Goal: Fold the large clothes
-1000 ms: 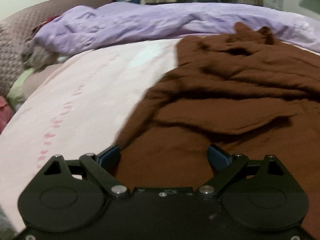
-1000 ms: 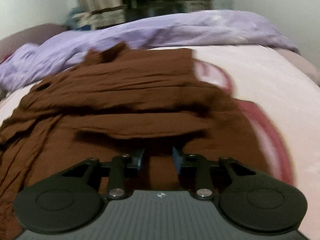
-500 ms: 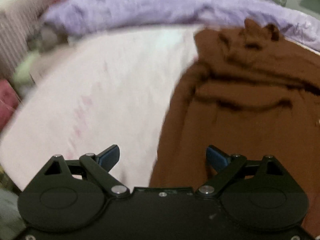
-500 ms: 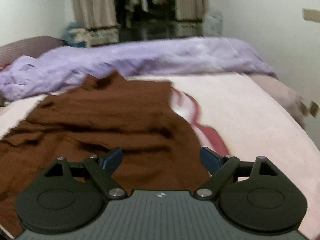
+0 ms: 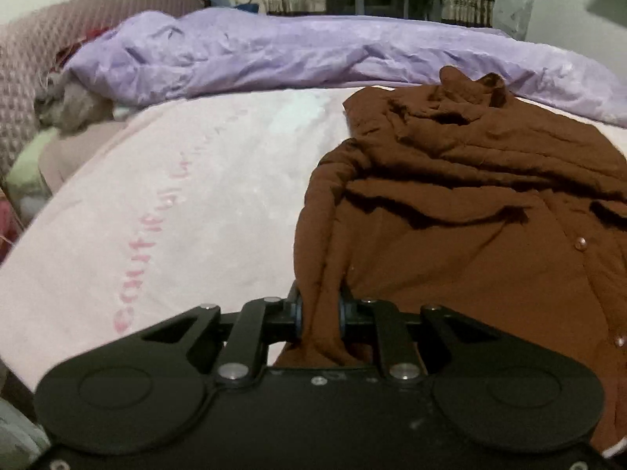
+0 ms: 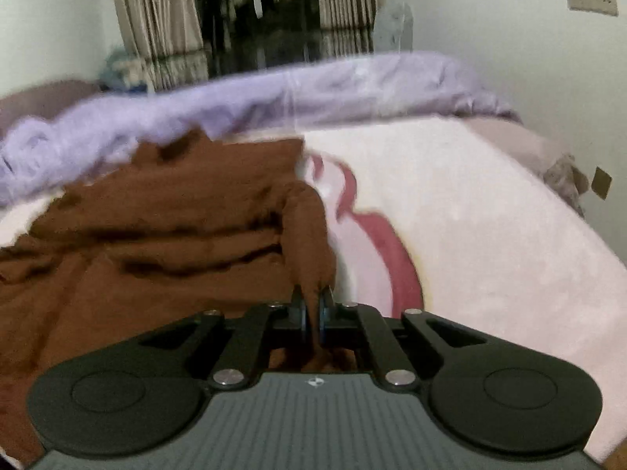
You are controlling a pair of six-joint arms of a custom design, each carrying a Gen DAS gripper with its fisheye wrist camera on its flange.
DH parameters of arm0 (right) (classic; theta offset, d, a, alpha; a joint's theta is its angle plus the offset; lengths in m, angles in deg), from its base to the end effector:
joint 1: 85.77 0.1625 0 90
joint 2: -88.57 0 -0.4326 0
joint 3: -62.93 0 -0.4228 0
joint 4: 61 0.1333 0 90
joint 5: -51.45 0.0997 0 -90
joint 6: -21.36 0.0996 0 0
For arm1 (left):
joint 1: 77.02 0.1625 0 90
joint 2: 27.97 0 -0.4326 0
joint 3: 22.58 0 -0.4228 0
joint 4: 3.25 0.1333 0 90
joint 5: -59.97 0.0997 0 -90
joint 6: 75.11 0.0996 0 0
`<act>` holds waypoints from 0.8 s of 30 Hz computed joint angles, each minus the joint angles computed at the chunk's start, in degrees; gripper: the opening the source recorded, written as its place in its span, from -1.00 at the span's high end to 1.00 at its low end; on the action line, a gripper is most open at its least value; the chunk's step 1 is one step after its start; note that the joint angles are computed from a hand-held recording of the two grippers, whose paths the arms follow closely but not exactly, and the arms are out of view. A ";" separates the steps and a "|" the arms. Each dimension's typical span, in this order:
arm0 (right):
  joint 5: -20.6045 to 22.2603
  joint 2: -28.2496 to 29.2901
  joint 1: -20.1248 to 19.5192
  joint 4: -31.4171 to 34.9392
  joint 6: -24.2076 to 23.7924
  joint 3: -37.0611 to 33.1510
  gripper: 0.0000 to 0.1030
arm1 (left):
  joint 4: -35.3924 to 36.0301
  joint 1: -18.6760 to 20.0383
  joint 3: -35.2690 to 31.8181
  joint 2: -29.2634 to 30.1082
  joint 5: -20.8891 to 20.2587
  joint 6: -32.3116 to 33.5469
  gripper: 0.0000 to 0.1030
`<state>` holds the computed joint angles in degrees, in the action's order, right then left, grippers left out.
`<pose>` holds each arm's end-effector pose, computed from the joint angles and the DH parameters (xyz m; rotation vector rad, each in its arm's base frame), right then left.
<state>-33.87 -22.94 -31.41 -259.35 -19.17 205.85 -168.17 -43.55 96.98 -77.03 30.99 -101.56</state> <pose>-0.0724 -0.3437 0.4193 0.1516 -2.0137 1.3132 -0.3186 -0.4749 0.0503 0.5277 2.1584 -0.9314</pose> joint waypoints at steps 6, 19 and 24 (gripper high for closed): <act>-13.89 9.71 4.78 -6.78 -2.71 -2.36 0.63 | 1.14 1.56 0.64 2.30 2.31 -2.81 -0.25; -9.10 12.40 16.17 -4.30 -0.69 1.94 0.08 | -3.06 -4.40 -7.42 11.98 -3.52 1.00 -1.00; -15.12 17.14 18.92 -5.14 -3.28 1.66 0.10 | 1.56 -4.50 -9.52 15.78 -5.56 -2.88 -1.00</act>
<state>-48.99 -5.80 -12.50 -264.50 -22.44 207.51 -166.61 -48.04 87.46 -61.26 25.43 -104.43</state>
